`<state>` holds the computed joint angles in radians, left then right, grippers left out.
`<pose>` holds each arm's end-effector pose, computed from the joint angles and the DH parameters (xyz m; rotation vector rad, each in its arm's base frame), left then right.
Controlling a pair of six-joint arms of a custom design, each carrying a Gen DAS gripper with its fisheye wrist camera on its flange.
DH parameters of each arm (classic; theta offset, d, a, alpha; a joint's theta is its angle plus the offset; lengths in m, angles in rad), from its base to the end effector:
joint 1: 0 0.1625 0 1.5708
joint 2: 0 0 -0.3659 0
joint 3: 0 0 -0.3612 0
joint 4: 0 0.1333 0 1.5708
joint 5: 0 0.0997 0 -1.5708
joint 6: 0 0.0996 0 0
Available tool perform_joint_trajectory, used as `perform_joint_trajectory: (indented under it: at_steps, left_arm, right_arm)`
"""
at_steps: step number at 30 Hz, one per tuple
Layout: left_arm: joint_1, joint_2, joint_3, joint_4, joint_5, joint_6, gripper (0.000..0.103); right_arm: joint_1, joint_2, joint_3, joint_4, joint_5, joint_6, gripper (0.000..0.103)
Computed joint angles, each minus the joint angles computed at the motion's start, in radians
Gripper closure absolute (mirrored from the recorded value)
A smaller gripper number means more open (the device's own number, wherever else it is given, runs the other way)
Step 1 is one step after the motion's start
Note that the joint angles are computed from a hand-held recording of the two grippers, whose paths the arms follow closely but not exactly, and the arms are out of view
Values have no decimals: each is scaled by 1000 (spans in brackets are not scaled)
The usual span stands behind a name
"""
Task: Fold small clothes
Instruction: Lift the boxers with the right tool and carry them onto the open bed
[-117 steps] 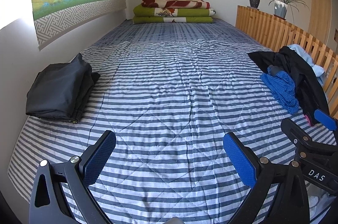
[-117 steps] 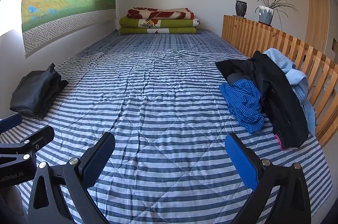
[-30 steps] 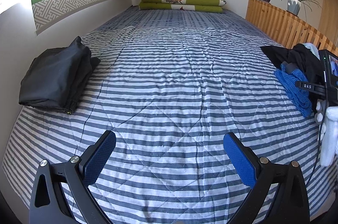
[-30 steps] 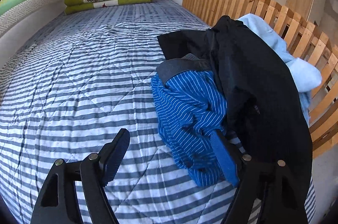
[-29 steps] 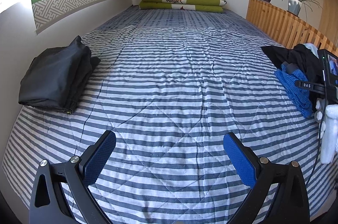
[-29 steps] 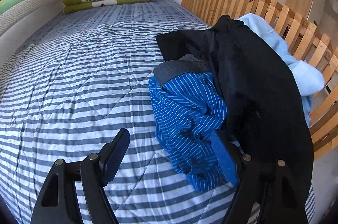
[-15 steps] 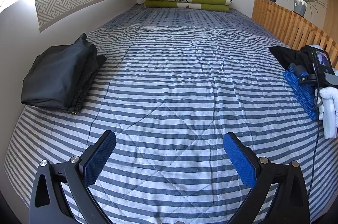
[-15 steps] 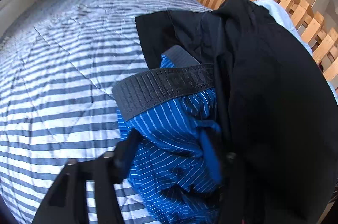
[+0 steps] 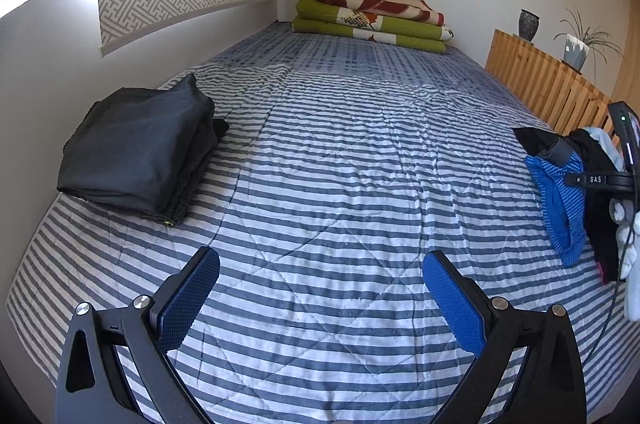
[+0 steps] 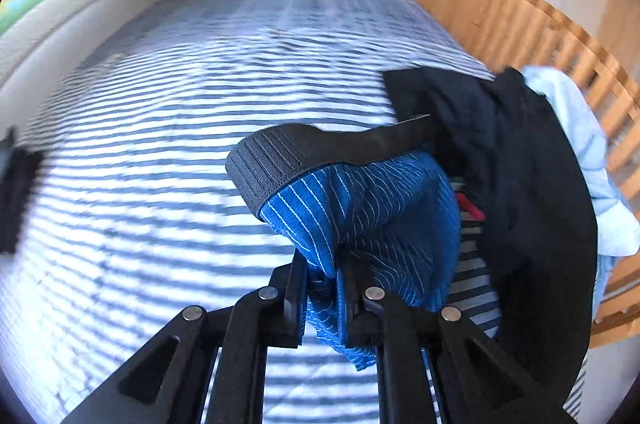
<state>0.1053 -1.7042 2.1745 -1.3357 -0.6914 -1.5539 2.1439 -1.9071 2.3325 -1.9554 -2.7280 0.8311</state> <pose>-0.2843 -0.2412 0.2485 0.2852 2.2289 -0.9898 0.2014 -0.2345 0.3148 -0.2412 -2.0762 0.8491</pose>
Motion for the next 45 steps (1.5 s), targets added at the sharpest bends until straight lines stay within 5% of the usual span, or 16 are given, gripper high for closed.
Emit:
perform_joint_trajectory:
  at_steps: [3,7,10,12,14,15,19,23,28,31,33,34,35,41,45]
  left_arm:
    - [-8,-39,-15,92,4,-60,0]
    - [-21,-97,-38,259,1,-168,0]
    - [-38,-152,-49,369,-12,-238,0]
    - [-47,-180,-55,418,-22,-266,0]
    - [-53,-201,-53,441,-31,-277,0]
    - [-57,-209,-48,442,-37,-279,0]
    - [-35,-180,-18,321,-45,-182,0]
    - [-16,-109,5,170,-45,-69,0]
    - [33,-31,34,-28,-52,59,0]
    - [75,8,51,-126,-74,121,1]
    - [96,24,57,-168,-82,147,2]
    - [103,31,57,-180,-82,153,2]
    - [106,33,60,-185,-79,155,2]
    - [140,50,84,-322,-110,218,2]
    - [139,113,111,-501,-170,332,2]
  right_arm:
    - [123,155,-50,-103,74,-32,93]
    - [228,335,-92,-418,200,-228,93]
    - [289,381,-87,-566,268,-326,93]
    - [290,362,-50,-562,307,-293,89]
    - [261,328,-12,-472,329,-213,59]
    - [257,309,17,-416,299,-144,53]
    - [183,188,136,-389,307,-24,51]
    - [135,130,193,-478,329,-53,51]
    - [52,219,187,-593,342,-139,51]
    - [15,312,160,-564,257,-125,51]
    - [-23,316,177,-579,293,-152,65]
    - [-37,301,193,-589,323,-173,95]
    - [-43,281,208,-583,337,-184,103]
    - [-7,44,254,-225,217,-9,103]
    - [15,-68,272,-231,264,-49,94]
